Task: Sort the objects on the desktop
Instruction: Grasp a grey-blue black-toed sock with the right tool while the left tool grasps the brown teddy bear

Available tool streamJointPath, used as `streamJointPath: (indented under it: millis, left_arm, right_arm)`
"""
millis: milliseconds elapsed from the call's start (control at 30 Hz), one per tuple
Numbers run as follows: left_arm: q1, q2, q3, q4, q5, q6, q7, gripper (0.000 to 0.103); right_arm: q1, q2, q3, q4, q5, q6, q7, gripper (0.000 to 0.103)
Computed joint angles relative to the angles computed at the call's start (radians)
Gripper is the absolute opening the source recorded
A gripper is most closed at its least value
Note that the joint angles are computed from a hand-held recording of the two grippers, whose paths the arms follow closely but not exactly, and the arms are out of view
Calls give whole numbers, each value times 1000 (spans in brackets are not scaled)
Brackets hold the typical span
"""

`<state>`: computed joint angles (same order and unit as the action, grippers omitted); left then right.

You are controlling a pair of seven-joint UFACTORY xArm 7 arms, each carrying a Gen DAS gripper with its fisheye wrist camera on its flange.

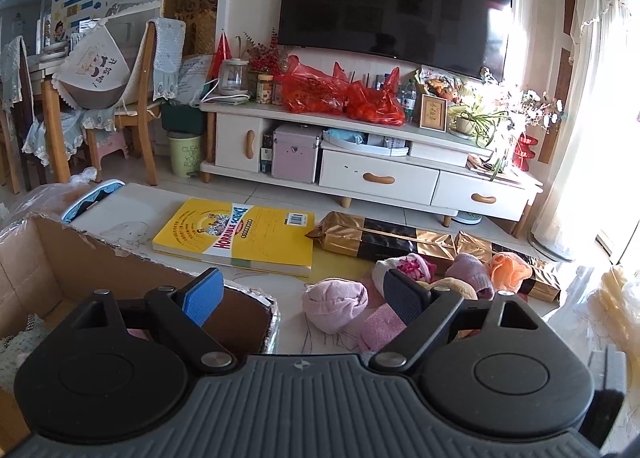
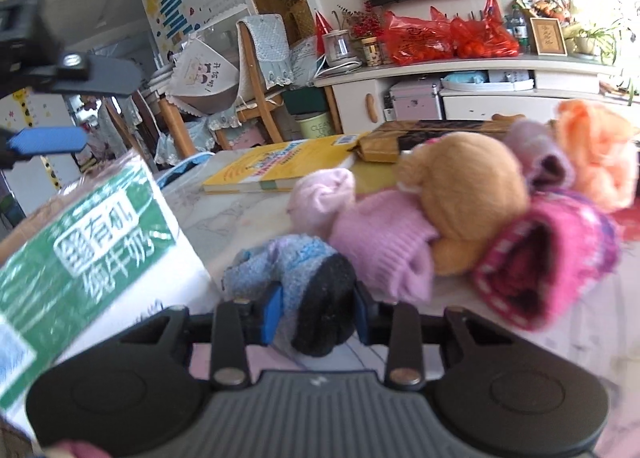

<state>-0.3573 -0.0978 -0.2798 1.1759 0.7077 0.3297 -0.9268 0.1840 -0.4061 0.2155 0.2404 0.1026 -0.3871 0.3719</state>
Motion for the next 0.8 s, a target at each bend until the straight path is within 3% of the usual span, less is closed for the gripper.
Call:
streamJointPath:
  millis: [100, 433, 600, 633, 667, 733, 800]
  left_arm:
    - [-17, 21, -6, 15, -8, 2, 22, 103]
    - [-128, 147, 17, 89, -88, -23, 133, 103]
    - [-194, 253, 43, 166, -140, -38, 216, 103]
    - [-205, 278, 49, 186, -156, -43, 230, 103]
    - [-224, 301, 65, 207, -153, -44, 215, 103]
    - [-264, 340, 106, 241, -142, -69, 161, 103]
    - [-278, 373, 121, 262, -185, -118, 157, 103]
  right_arm:
    - [-67, -202, 72, -103, 29, 122, -24, 34]
    - [-130, -929, -5, -318, -101, 703, 20, 35]
    - [-150, -976, -53, -349, -147, 702, 59, 47]
    - [-150, -999, -67, -357, -157, 709, 50, 55]
    - [-151, -994, -61, -358, -165, 694, 59, 66]
    - [-156, -972, -58, -357, -177, 657, 73, 79]
    - [-157, -946, -60, -354, -189, 621, 73, 79]
